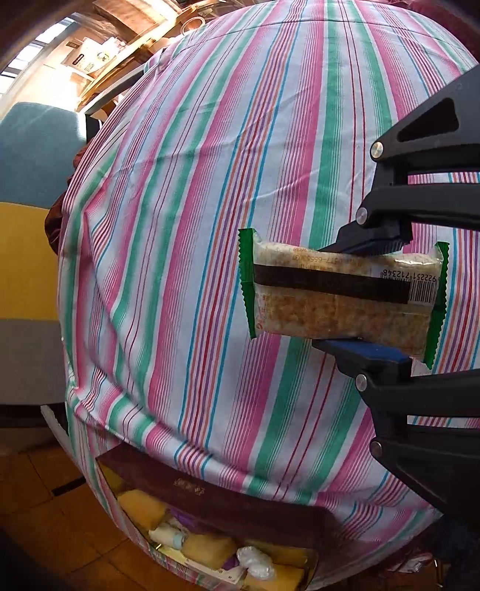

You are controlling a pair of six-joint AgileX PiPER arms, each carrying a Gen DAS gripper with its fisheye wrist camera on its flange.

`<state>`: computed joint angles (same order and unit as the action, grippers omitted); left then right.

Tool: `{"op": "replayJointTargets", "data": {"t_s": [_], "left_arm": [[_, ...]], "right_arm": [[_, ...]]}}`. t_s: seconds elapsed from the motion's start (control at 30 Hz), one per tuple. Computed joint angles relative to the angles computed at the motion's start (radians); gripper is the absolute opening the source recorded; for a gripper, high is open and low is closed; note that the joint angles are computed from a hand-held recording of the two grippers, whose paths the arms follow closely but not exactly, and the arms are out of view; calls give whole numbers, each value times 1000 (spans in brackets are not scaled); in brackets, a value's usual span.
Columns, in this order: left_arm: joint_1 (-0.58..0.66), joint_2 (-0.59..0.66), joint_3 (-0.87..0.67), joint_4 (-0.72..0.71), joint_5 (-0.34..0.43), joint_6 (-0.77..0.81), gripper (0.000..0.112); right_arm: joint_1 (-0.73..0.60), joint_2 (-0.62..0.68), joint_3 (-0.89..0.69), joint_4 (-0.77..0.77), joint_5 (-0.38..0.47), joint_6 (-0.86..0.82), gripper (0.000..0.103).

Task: Organize objects
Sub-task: 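Carry the cracker bar into the tray and open the right gripper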

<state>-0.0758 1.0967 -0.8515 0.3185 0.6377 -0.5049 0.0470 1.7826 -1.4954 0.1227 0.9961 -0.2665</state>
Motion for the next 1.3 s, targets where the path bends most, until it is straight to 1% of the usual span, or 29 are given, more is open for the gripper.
{"op": "replayJointTargets", "data": {"t_s": [0.13,0.33,0.43,0.53,0.6,0.7,0.77,0.9,1.03,1.2,1.23,1.27,1.3], "left_arm": [[25,-24,14,-11,2,13,51],[56,-49,21,-28,10,33,51],[73,-64,23,-38,14,46,53],[95,-71,21,-53,18,64,53],[105,-72,18,-58,22,70,53],[120,-73,18,-68,21,87,53],[142,-74,19,-92,18,111,54],[166,-68,21,-113,14,132,54],[173,-61,24,-119,13,137,57],[164,-55,25,-100,14,115,59],[161,-55,25,-94,16,109,61],[159,-55,26,-87,17,103,62],[155,-56,26,-80,19,95,62]], "right_arm": [[63,-45,-15,72,-2,2,38],[236,-68,-95,129,-11,60,38],[322,-28,-167,135,-3,76,38],[398,29,-236,105,8,118,38],[436,81,-285,87,24,142,38],[484,150,-338,21,47,202,38],[500,184,-357,16,63,217,38],[538,228,-364,-48,68,265,38],[540,245,-349,-52,68,278,39],[548,214,-266,-70,7,300,42],[552,202,-248,-78,-8,306,43],[552,192,-231,-78,-21,309,46],[547,182,-216,-70,-37,306,47]]}}
